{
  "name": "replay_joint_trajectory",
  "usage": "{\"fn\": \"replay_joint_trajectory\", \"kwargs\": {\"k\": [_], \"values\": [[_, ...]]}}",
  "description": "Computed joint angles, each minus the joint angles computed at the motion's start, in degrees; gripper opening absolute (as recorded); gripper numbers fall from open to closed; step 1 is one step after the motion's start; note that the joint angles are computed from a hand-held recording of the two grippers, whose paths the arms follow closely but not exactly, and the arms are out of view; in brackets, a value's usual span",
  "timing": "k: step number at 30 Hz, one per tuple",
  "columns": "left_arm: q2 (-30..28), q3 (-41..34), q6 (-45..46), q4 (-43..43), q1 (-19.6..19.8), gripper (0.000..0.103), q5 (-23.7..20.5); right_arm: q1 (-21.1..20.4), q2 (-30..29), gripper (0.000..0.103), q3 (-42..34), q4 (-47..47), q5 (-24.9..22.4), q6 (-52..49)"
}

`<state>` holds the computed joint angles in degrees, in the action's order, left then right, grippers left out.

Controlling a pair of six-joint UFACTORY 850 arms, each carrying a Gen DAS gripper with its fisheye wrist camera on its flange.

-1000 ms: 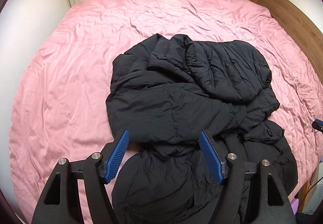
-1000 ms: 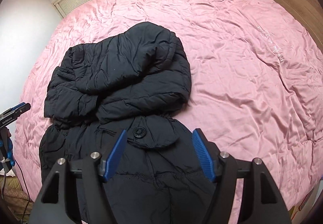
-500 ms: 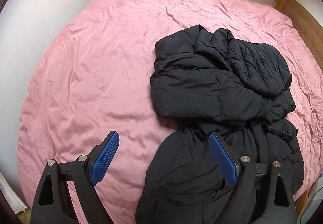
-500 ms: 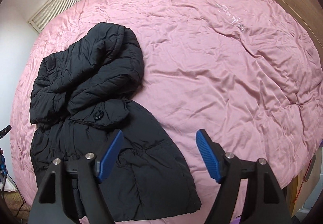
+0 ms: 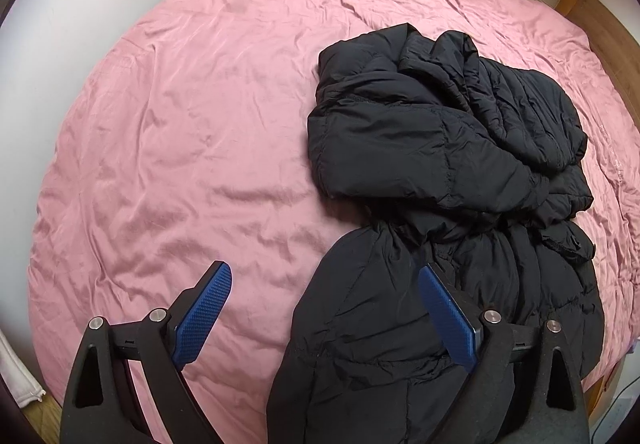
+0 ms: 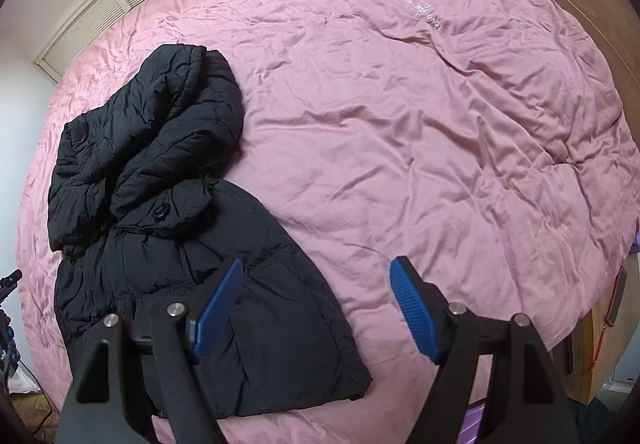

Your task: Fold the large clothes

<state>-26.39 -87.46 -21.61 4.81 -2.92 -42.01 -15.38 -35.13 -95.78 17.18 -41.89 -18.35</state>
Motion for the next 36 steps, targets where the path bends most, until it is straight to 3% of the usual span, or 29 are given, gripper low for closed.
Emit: {"fn": "replay_joint_trajectory", "kwargs": {"k": [19,36], "values": [[1.36,6.12,-1.10,-1.77,1.38,0.095,-1.72,-1.46,-0.69,0.086,3.11,2.05,-2.50,-1.78],[2.97,13.19,0.85,-5.99,3.58,0.096,-1.16,-1.80,-4.03,0.088,2.10,2.45,-6.35,-2.09]]}}
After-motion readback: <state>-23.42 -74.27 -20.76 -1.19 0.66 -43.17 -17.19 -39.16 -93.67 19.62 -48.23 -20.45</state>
